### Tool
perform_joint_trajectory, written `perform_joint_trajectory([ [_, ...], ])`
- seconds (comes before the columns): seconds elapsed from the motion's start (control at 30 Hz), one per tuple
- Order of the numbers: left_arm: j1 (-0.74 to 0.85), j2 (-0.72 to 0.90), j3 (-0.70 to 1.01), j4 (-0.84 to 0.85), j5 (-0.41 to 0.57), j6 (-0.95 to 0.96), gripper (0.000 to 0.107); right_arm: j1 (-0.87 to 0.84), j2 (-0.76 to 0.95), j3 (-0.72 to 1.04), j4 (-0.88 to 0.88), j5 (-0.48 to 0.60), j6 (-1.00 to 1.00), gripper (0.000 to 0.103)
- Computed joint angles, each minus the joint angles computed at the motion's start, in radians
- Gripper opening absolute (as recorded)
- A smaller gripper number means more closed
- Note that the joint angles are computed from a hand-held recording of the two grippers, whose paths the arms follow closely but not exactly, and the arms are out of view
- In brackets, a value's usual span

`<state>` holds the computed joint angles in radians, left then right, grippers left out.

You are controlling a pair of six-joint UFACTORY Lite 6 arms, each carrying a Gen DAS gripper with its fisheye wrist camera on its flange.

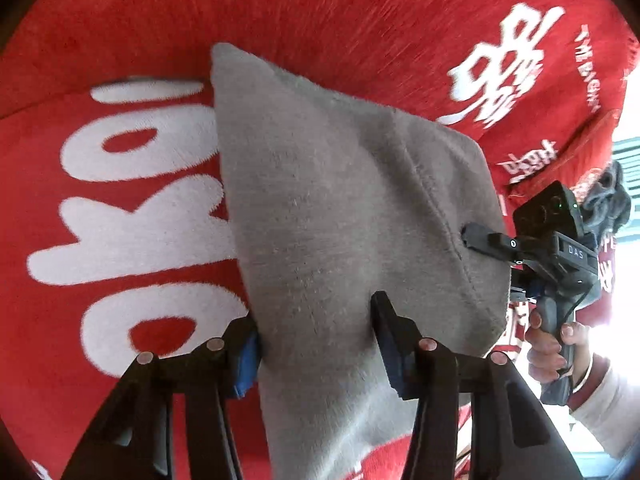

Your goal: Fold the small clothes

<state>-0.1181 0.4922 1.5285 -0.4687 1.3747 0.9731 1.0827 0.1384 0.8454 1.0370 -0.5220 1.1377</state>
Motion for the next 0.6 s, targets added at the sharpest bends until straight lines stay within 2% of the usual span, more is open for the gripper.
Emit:
perform_joint_trajectory([
  [0.17,0.11,0.033,0.15,-0.008,0.173,0.052,0.052,0.063,0.051,0.159,0.21,-0.058,-0.184,0.037],
  [0.27,0.155,0.044,0.172,-0.032,0.222,0.089,0.052,0.094,0.105,0.277,0.314,-0.079,-0.281,0.037],
  [0.3,0.164,0.052,0.177,-0.022,0.208,0.102,0.052,0.099,0.119,0.311,0.361,-0.075,-0.334,0.037],
  [0.37,0.141,0.015,0.115,0.022,0.08,0.123,0.052,0.09,0.149,0.361,0.44,-0.057,-0.417,0.037],
  [0.4,0.138,0.018,0.114,0.047,0.046,0.119,0.052,0.078,0.159,0.371,0.501,-0.041,-0.468,0.037],
  [0.47,0.151,0.1,0.212,0.074,0.075,0.076,0.053,0.067,0.136,0.345,0.594,-0.015,-0.556,0.038],
  [0.53,0.153,0.121,0.227,0.073,0.072,0.04,0.081,0.044,0.104,0.313,0.705,0.048,-0.696,0.041],
  [0.57,0.158,0.126,0.231,0.072,0.063,0.043,0.082,0.033,0.093,0.298,0.741,0.076,-0.745,0.044],
  [0.6,0.157,0.132,0.234,0.078,0.061,0.051,0.082,0.029,0.072,0.267,0.79,0.099,-0.797,0.052],
])
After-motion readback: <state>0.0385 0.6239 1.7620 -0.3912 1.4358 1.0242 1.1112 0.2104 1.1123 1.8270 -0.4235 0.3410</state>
